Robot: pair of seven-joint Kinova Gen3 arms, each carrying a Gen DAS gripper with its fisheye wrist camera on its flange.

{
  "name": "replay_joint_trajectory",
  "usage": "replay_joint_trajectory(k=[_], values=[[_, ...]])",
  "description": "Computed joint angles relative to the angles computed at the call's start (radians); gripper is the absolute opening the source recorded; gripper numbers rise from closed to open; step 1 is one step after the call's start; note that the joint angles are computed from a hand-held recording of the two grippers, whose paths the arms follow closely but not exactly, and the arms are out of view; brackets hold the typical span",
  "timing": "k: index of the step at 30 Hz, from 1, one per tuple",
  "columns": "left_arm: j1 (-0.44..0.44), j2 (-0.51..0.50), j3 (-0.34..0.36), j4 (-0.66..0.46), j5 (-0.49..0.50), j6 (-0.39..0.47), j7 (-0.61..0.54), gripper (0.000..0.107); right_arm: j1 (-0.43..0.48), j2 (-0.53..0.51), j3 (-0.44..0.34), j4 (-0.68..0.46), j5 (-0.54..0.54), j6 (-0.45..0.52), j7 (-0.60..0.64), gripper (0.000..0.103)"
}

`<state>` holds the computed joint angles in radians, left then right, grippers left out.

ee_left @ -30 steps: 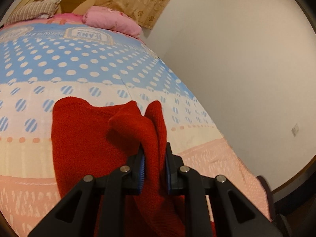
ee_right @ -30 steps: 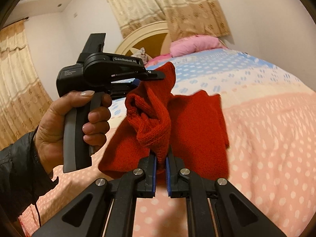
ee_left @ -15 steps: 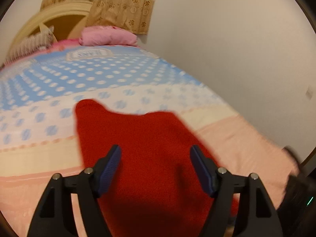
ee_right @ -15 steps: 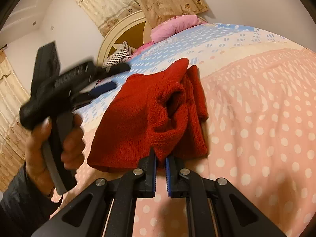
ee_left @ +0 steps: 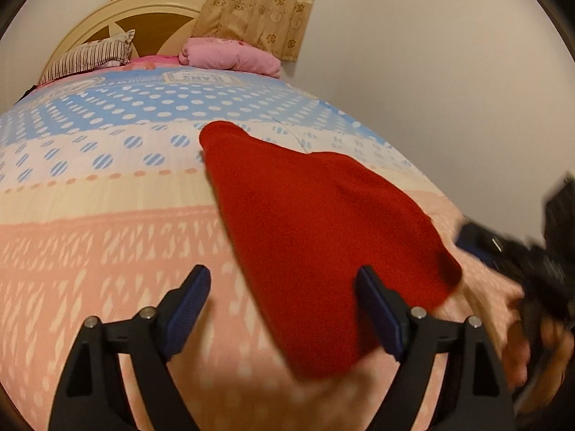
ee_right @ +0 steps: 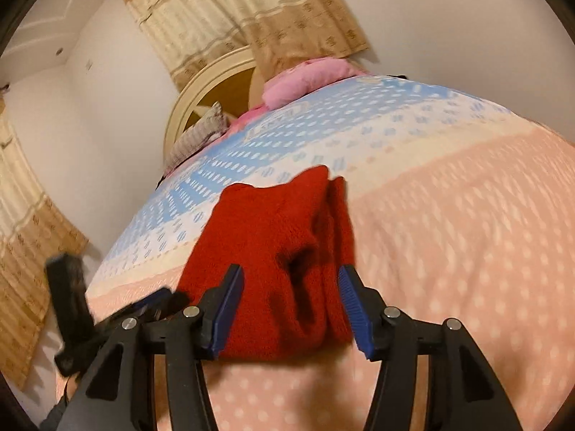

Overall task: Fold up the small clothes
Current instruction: 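Open both tools to release the folded sweater, then pinch and straighten the folded sweater edge with the right tool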

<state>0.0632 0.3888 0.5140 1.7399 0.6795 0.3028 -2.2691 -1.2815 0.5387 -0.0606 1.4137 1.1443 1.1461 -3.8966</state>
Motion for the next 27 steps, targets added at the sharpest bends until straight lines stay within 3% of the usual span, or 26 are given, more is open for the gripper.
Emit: replay_joint_trajectory(k=[1, 3, 8, 12, 14, 17, 20, 24, 25, 26, 27], values=[[-0.015, -0.019, 0.008, 0.030, 0.003, -0.002, -0.009, 0.096, 0.014, -0.004, 0.002, -0.008, -0.017, -0.017, 0.041, 0.056], [0.010, -0.045, -0.030, 0.049, -0.036, 0.024, 0.022, 0.097, 0.062, -0.001, -0.033, -0.036, -0.045, -0.028, 0.122, 0.056], [0.236, -0.051, -0.247, 0.001, -0.237, 0.089, 0.225, 0.098, 0.074, 0.035, 0.006, -0.086, -0.132, -0.069, 0.213, 0.056], [0.410, 0.009, -0.431, -0.098, -0.356, 0.152, 0.387, 0.098, 0.068, 0.064, 0.060, -0.136, -0.211, -0.093, 0.297, 0.056], [0.473, 0.020, -0.524, -0.114, -0.371, 0.164, 0.469, 0.100, 0.098, 0.085, 0.018, -0.189, -0.225, -0.048, 0.379, 0.025], [0.556, 0.002, -0.629, -0.094, -0.433, 0.156, 0.591, 0.103, 0.086, 0.093, 0.044, -0.228, -0.281, -0.010, 0.463, 0.016], [0.520, -0.007, -0.579, -0.072, -0.513, 0.139, 0.669, 0.103, 0.080, 0.100, 0.060, -0.242, -0.318, 0.017, 0.507, 0.015], [0.453, -0.036, -0.473, -0.038, -0.614, 0.119, 0.724, 0.103, 0.078, 0.086, 0.079, -0.175, -0.308, -0.055, 0.470, 0.018], [0.441, -0.068, -0.458, 0.001, -0.611, 0.094, 0.718, 0.103, 0.075, 0.070, 0.076, -0.147, -0.288, -0.073, 0.438, 0.024], [0.440, -0.091, -0.453, 0.031, -0.608, 0.060, 0.712, 0.103, 0.074, 0.061, 0.072, -0.135, -0.279, -0.074, 0.417, 0.039], [0.420, -0.117, -0.435, 0.065, -0.597, 0.023, 0.692, 0.103, 0.057, 0.054, 0.087, -0.133, -0.286, -0.059, 0.406, 0.045]])
